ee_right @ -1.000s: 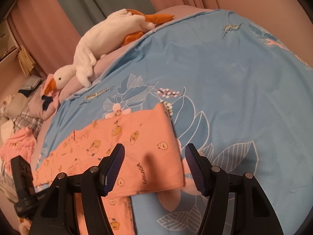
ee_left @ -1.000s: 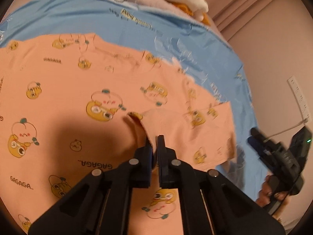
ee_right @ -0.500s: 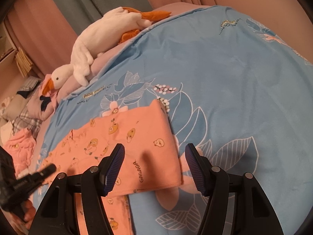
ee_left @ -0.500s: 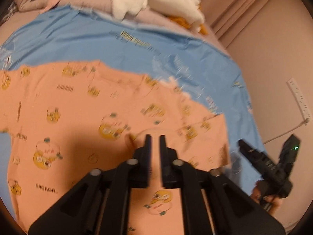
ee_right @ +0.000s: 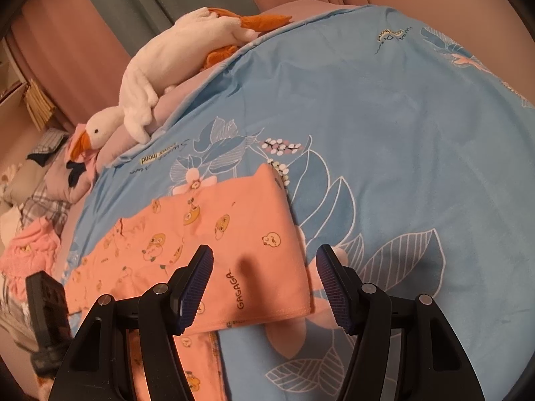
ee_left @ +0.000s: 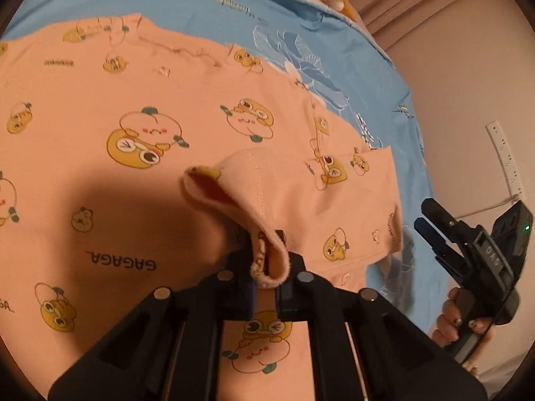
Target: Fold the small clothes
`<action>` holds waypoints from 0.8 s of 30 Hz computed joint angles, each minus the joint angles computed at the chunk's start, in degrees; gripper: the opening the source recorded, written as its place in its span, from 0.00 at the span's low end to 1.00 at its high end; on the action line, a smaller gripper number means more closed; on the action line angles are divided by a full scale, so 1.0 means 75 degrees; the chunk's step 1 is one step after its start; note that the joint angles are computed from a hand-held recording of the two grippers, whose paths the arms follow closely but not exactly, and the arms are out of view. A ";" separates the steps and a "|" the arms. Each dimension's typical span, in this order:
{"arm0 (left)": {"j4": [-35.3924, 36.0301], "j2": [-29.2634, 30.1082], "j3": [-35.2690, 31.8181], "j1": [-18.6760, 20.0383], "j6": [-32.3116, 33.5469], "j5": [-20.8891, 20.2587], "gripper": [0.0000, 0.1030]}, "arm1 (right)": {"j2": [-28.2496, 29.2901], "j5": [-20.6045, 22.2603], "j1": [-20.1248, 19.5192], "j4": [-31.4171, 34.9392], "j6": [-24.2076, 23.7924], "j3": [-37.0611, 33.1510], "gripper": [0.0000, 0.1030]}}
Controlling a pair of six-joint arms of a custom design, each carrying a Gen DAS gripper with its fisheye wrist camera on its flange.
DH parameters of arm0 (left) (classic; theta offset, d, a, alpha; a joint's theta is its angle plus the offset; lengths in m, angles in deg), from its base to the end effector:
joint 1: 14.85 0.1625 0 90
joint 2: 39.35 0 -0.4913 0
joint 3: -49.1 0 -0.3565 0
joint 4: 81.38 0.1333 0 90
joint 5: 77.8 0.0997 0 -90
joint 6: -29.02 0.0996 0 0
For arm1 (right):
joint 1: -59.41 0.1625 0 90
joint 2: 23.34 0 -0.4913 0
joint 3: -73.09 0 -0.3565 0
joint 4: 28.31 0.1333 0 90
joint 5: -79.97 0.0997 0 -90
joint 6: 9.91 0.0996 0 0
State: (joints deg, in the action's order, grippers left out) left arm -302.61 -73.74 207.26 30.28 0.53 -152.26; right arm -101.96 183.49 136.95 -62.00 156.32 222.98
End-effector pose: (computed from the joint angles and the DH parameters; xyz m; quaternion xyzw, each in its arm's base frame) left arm -0.1114 -0.3386 0.0614 0.1321 0.9799 -0.1323 0.0697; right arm 0.0584 -0.2457 0.1684 -0.0418 -0.8915 0.4032 0.2024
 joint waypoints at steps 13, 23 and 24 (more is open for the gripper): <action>0.0730 -0.2304 0.0121 -0.0721 -0.0438 0.1156 0.06 | 0.0300 0.0156 0.0172 0.0038 0.0003 -0.0143 0.62; 0.1314 -0.3242 -0.0017 -0.0937 -0.0338 0.1782 0.06 | 0.0756 0.0179 0.0399 0.0083 -0.0026 -0.0322 0.62; 0.1391 -0.3343 -0.0035 -0.0955 -0.0355 0.1849 0.06 | 0.0816 0.0164 0.0418 0.0103 -0.0046 -0.0347 0.62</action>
State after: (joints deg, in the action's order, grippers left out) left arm -292.18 -98.81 207.00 23.12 -2.13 -138.40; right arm -95.84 184.72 140.09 -61.23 155.97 220.38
